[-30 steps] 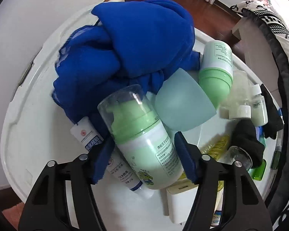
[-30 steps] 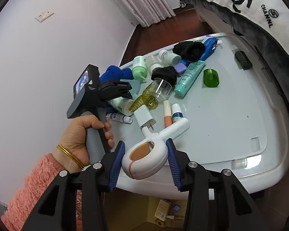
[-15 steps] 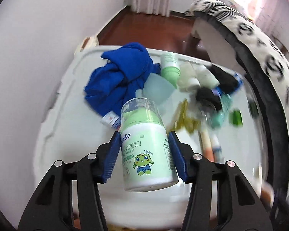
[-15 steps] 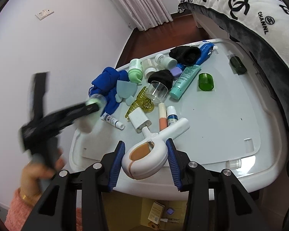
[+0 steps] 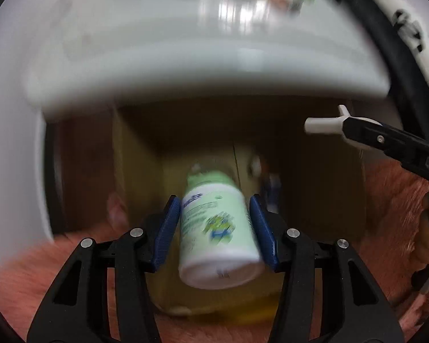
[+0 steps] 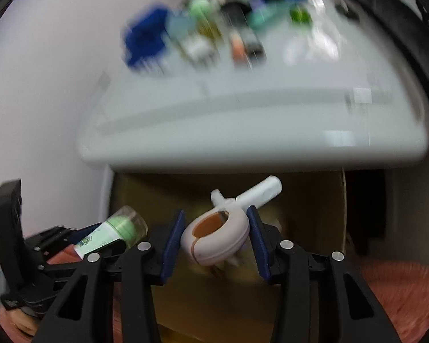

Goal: Collect trash
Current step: 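Release the white clip and green-capped bottle into the cardboard box, then grasp the white tube with the right tool while the left tool grasps the white charger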

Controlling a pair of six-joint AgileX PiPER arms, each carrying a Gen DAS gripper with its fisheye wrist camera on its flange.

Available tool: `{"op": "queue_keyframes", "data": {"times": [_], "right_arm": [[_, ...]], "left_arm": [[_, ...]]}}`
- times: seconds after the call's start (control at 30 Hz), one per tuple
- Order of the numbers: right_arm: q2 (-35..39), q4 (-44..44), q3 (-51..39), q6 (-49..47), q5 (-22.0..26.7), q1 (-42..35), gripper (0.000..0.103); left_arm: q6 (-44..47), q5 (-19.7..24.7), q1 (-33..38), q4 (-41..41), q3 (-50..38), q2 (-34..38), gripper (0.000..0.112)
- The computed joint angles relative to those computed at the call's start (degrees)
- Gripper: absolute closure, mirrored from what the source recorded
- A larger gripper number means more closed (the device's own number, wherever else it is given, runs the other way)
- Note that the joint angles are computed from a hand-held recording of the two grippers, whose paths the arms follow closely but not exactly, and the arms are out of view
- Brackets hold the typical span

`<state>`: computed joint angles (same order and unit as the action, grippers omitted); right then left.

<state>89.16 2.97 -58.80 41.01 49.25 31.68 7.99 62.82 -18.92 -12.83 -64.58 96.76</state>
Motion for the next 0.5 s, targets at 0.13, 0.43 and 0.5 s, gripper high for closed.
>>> {"op": "queue_keyframes", "data": {"times": [0.13, 0.43, 0.5], "right_arm": [[1.1, -9.9, -1.0, 6.5, 2.4, 3.3, 0.025], [0.5, -19.0, -11.5, 3.9, -0.6, 3.0, 0.022], [5.1, -19.7, -18.7, -0.4, -1.0, 2.5, 0.018]], "left_arm": [[-0.8, 1.7, 3.9, -2.4, -0.7, 4.8, 0.042], [-8.3, -10.9, 4.8, 7.4, -13.3, -1.0, 0.026], [-13.3, -16.9, 4.4, 14.1, -16.6, -0.2, 0.023]]}}
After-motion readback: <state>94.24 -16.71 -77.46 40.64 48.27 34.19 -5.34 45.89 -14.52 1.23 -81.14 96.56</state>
